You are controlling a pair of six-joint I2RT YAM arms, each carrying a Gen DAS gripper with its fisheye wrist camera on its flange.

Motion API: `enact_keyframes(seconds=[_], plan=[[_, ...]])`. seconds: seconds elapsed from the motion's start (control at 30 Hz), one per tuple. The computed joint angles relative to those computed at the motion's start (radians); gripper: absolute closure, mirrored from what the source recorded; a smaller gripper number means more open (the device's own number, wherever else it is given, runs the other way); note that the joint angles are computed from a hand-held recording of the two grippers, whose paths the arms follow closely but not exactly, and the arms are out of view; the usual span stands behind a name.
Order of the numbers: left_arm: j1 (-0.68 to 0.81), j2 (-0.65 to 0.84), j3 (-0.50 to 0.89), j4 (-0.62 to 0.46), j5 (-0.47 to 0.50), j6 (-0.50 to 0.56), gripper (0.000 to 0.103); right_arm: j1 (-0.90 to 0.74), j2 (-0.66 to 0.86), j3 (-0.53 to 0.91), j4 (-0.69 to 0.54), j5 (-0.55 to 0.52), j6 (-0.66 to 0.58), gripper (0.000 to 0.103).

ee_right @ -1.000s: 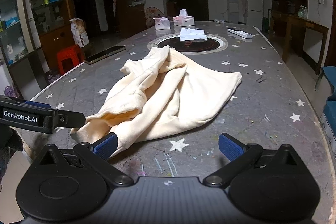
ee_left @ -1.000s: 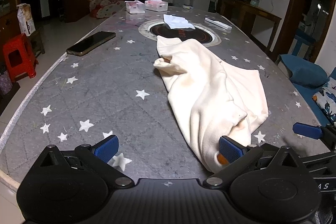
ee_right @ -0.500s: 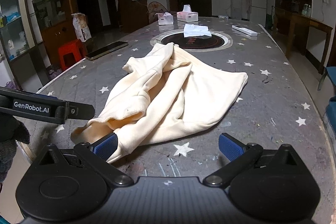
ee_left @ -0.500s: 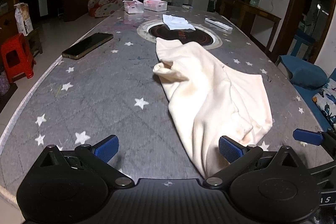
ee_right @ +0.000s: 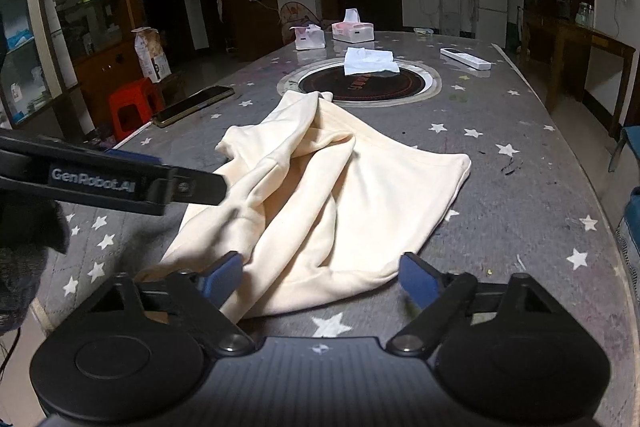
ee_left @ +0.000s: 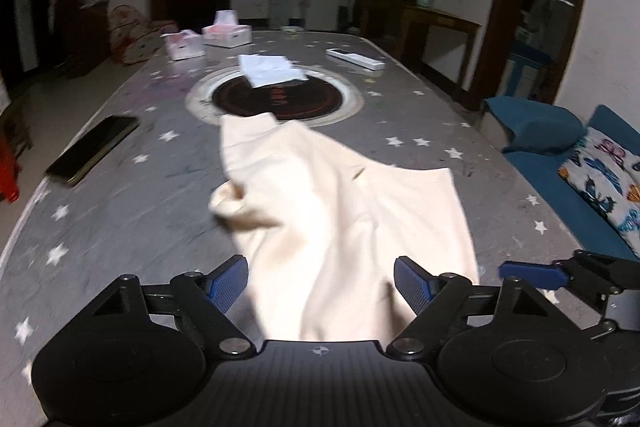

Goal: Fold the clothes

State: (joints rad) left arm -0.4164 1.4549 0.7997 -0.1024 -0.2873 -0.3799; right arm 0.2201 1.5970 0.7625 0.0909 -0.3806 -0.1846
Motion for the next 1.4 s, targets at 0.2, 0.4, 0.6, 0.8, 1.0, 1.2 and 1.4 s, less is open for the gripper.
enact_keyframes(seconds=[0.2, 0.4, 0.6, 0.8, 1.0, 1.2, 1.4], plan=[[0.030, 0.158, 0.110, 0.026, 0.063, 0.059, 0.038, -0.013, 0.047, 0.046, -0.012, -0.003, 0.011, 0.029], [0.091, 0.190, 0.094, 0.060, 0.130, 0.064, 0.094, -0.017, 0.058, 0.065, -0.023, -0.011, 0.015, 0.036], [0.135, 0.027, -0.056, 0.128, 0.139, 0.026, 0.096, 0.003, 0.100, 0.115, -0.041, -0.025, 0.031, 0.047], [0.182, -0.147, -0.179, 0.112, 0.128, -0.034, 0.097, 0.052, 0.150, 0.158, -0.052, -0.026, 0.031, 0.053], [0.224, -0.303, -0.283, 0.063, 0.117, -0.071, 0.097, 0.101, 0.162, 0.152, -0.056, -0.010, 0.011, 0.061], [0.260, -0.424, -0.368, -0.003, 0.151, -0.101, 0.097, 0.077, 0.128, 0.128, -0.071, -0.026, -0.020, 0.088], [0.227, -0.569, -0.427, -0.132, 0.165, -0.135, 0.097, 0.031, 0.040, 0.053, -0.058, -0.028, -0.064, 0.095]])
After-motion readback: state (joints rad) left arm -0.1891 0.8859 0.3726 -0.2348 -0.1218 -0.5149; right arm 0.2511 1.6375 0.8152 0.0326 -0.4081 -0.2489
